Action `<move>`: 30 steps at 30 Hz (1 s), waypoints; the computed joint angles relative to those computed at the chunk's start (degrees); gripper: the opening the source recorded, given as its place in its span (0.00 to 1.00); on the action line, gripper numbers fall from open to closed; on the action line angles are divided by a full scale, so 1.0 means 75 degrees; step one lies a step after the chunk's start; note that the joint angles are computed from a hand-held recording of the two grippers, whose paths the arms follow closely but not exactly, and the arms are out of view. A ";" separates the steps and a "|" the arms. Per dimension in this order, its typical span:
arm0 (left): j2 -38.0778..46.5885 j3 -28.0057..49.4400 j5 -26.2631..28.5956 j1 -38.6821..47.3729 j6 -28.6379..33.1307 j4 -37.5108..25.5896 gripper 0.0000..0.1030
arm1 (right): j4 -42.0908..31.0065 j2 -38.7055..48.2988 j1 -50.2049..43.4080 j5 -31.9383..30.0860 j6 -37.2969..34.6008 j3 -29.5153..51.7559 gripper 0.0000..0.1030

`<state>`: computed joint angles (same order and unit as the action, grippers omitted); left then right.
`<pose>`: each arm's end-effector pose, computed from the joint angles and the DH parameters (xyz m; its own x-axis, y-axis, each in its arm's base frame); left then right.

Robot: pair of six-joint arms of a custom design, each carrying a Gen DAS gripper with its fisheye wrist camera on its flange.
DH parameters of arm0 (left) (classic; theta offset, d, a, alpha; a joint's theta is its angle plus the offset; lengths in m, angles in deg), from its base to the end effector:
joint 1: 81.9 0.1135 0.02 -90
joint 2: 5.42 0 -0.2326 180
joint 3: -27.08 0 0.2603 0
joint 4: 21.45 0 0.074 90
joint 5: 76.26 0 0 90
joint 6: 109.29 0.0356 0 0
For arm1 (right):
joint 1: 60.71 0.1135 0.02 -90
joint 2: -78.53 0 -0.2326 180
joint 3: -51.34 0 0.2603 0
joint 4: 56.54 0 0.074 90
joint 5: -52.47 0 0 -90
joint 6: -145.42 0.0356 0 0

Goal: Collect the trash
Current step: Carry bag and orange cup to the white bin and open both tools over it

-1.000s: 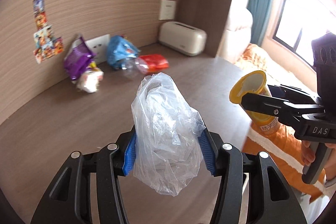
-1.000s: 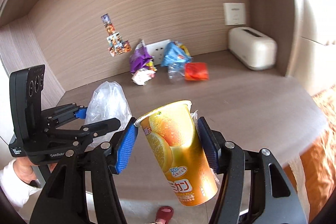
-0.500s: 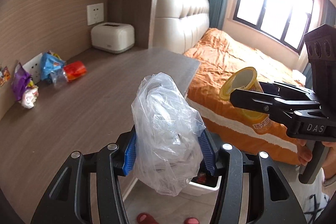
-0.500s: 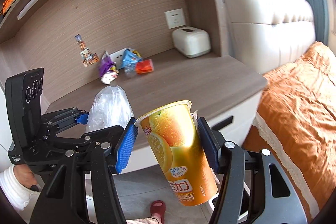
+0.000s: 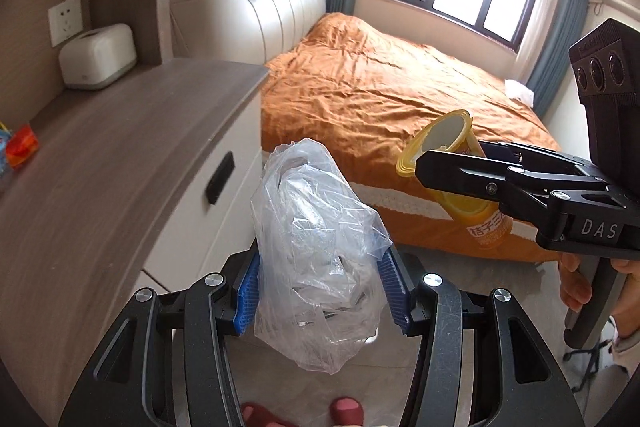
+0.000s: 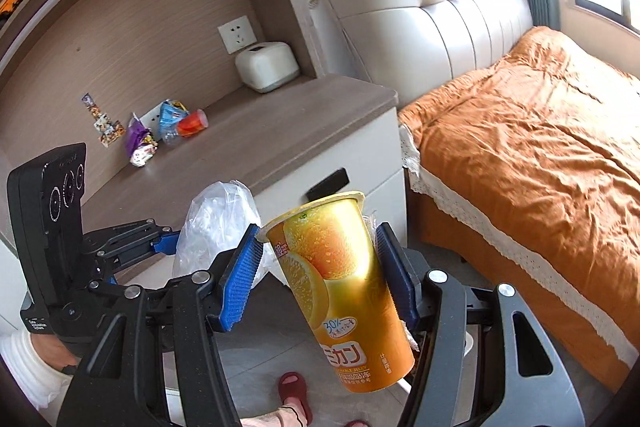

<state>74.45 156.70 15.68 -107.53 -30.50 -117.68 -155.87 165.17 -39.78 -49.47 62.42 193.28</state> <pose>0.2003 -0.0974 0.4617 -0.7294 0.1345 -0.6707 0.3176 0.9350 -0.1579 0.2148 0.0900 0.4841 -0.7039 -0.1415 -0.6961 -0.4057 0.8845 0.2303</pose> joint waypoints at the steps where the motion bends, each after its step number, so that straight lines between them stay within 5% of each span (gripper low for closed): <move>1: -0.0016 -0.0227 0.0063 -0.0052 0.0001 0.0160 0.50 | 0.0088 -0.0175 -0.0170 -0.0054 -0.0029 -0.0342 0.58; 15: 0.0336 -0.3550 0.0761 -0.0441 0.0465 0.2834 0.50 | 0.2147 -0.1981 -0.1705 -0.0465 -0.0098 -0.4995 0.58; 26: 0.1600 -0.6219 0.1533 -0.0434 0.0713 0.6075 0.51 | 0.4802 -0.2174 -0.2418 -0.0746 -0.0091 -0.8575 0.58; 28: 0.1949 -0.6446 0.1589 -0.0409 0.0754 0.6510 0.63 | 0.5357 -0.2075 -0.2477 -0.0696 -0.0144 -0.9161 0.59; 29: 0.2169 -0.6565 0.1762 -0.0356 0.0738 0.6779 0.84 | 0.5656 -0.2047 -0.2503 -0.0587 -0.0113 -0.9440 0.66; 30: 0.2341 -0.6703 0.1822 -0.0320 0.0656 0.7076 0.93 | 0.5952 -0.1970 -0.2568 -0.0580 -0.0087 -0.9707 0.76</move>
